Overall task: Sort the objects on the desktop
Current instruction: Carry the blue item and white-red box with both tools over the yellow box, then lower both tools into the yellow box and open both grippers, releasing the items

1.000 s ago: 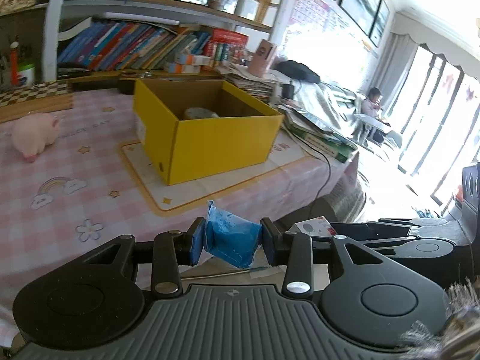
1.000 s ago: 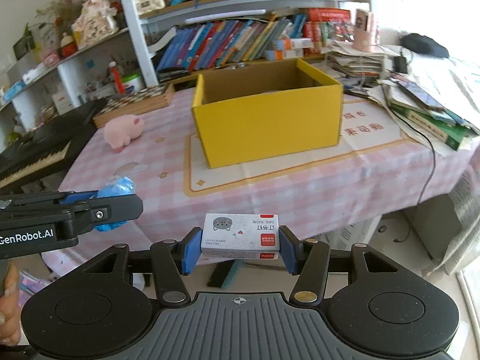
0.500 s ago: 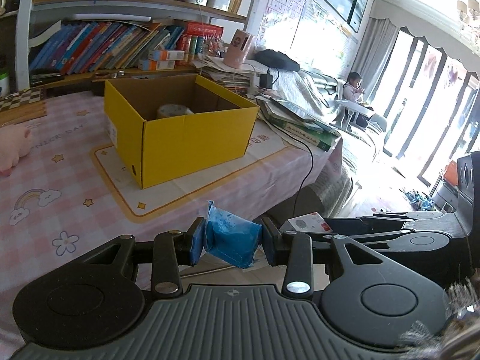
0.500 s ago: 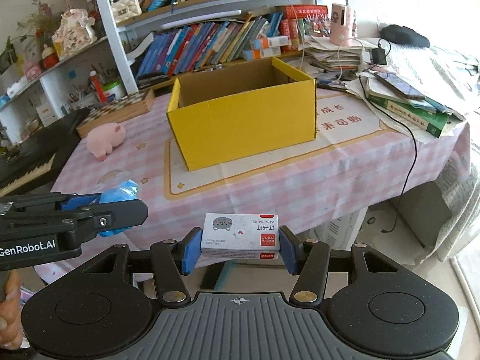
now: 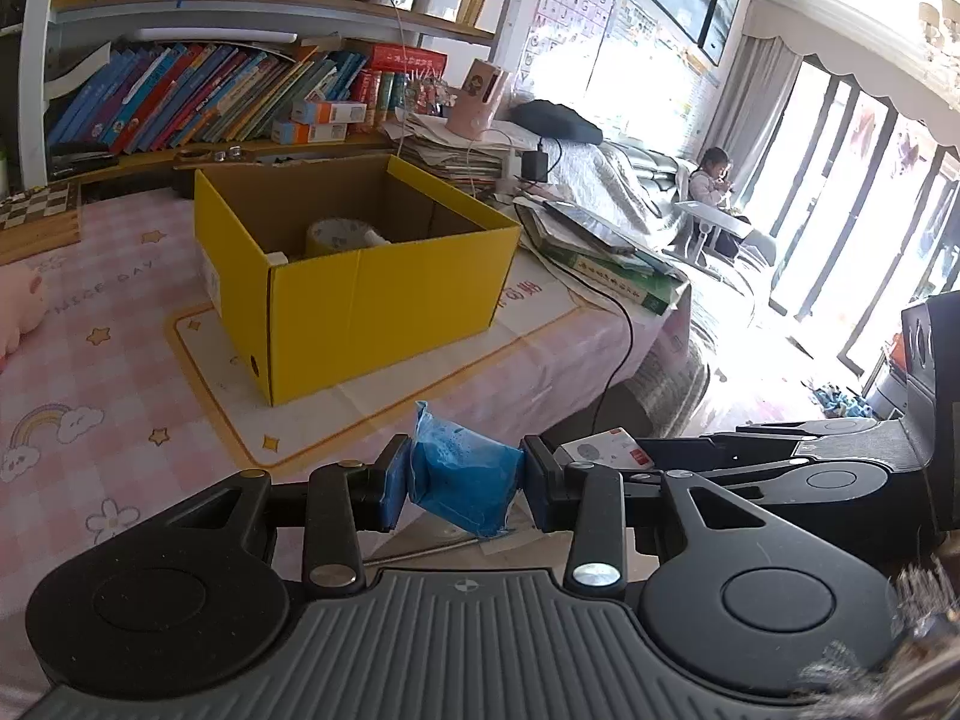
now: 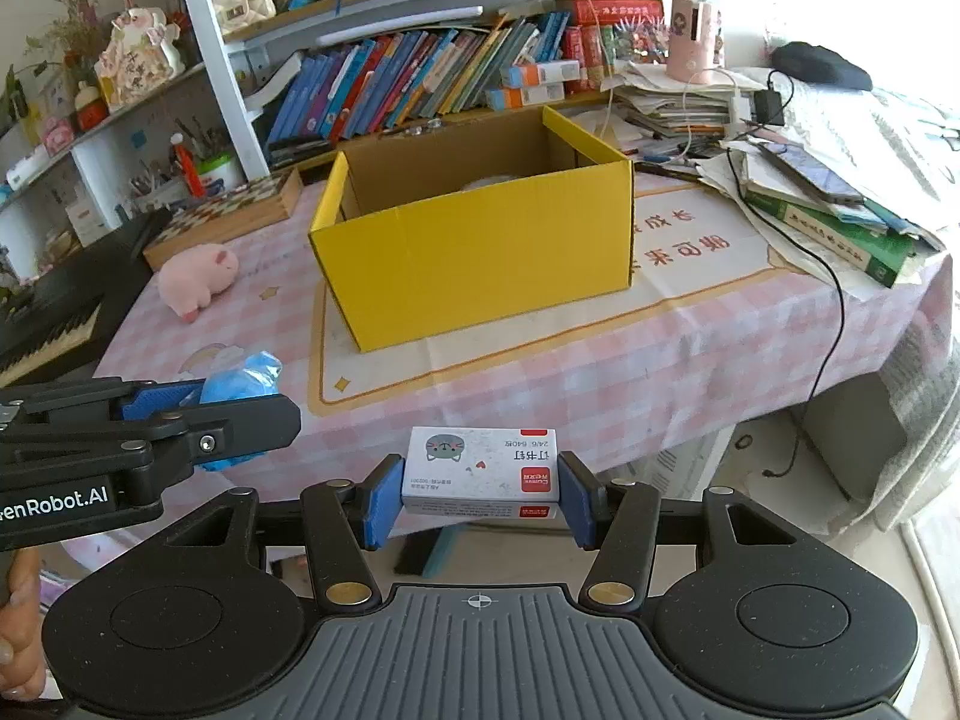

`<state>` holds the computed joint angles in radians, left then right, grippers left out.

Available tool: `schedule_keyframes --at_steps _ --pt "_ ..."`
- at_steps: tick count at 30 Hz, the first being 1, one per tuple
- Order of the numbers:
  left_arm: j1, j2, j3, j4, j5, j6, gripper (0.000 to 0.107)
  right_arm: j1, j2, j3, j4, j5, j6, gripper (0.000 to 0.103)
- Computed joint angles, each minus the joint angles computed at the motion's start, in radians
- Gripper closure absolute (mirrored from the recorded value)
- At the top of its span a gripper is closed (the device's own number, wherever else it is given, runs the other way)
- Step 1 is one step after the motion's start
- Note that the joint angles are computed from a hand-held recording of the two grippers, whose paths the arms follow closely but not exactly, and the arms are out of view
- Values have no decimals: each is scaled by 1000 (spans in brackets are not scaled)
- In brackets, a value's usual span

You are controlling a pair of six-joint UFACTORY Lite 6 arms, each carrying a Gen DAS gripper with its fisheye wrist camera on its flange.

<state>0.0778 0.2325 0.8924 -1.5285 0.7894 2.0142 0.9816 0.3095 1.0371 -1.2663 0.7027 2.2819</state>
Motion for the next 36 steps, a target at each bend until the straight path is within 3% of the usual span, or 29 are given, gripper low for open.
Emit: schedule_keyframes --at_steps 12,22,28,32,36 --pt "-134 88 171 -155 -132 -42 71 -232 -40 20 -154 -181 -121 49" --pt "-230 185 366 -380 -284 60 71 -446 27 174 -311 -392 -229 49" --pt "-275 296 548 -421 -393 66 71 -573 132 370 108 -542 -801 49" --pt "-305 395 698 -343 -469 -4 71 -641 226 488 433 -621 -1220 49" --pt "-346 515 870 -201 -566 -116 71 -677 333 620 797 -624 -1638 49"
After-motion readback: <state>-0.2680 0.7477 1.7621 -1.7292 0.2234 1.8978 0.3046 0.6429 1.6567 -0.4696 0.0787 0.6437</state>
